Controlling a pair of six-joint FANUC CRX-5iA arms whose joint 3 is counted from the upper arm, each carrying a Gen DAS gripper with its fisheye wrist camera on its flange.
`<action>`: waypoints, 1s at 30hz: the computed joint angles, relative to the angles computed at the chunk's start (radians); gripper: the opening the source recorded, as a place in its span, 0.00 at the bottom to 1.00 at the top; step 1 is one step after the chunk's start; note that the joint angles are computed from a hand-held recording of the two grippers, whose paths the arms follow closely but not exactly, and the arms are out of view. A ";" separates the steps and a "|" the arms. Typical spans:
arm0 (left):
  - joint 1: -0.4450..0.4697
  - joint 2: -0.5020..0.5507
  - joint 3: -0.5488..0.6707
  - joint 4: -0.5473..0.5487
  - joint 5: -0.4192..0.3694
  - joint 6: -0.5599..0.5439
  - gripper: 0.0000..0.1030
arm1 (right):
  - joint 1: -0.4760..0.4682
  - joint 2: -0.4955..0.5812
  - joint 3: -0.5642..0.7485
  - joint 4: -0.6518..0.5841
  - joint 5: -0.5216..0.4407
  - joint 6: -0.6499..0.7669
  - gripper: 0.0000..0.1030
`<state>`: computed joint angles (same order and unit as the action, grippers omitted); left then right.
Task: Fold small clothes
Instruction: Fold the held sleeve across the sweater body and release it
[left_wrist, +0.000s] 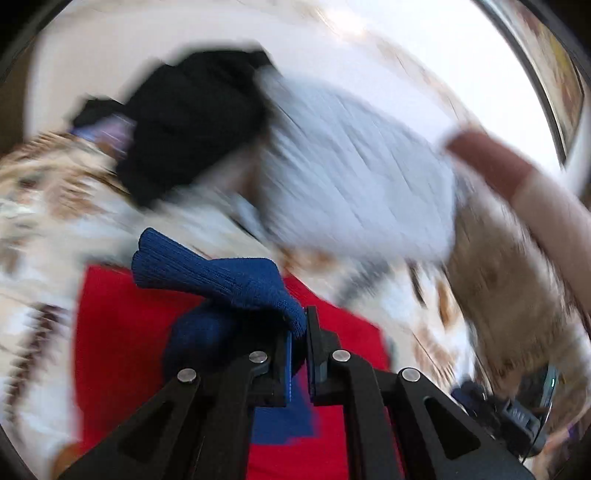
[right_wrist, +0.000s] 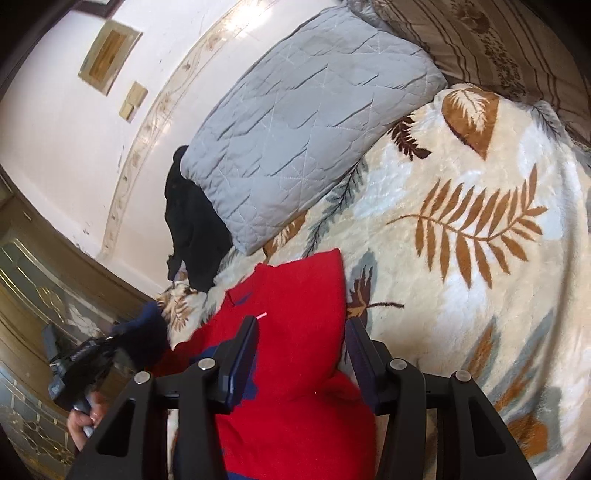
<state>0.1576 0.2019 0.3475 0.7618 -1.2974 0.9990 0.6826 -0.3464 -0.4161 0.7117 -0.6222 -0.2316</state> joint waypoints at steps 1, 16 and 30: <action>-0.035 0.037 0.039 -0.015 -0.071 0.025 0.07 | -0.011 -0.010 -0.012 0.002 0.027 -0.019 0.51; 0.173 -0.032 -0.062 -0.117 0.032 0.018 0.59 | -0.034 0.188 0.272 -0.474 0.043 0.434 0.70; 0.172 0.073 0.024 -0.285 -0.042 0.106 0.58 | -0.004 0.654 0.855 -0.434 -0.384 0.710 0.08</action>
<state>0.3297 0.2748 0.3716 0.4770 -1.3397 1.1045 0.6784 0.3073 0.4385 0.2773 -1.0062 0.4782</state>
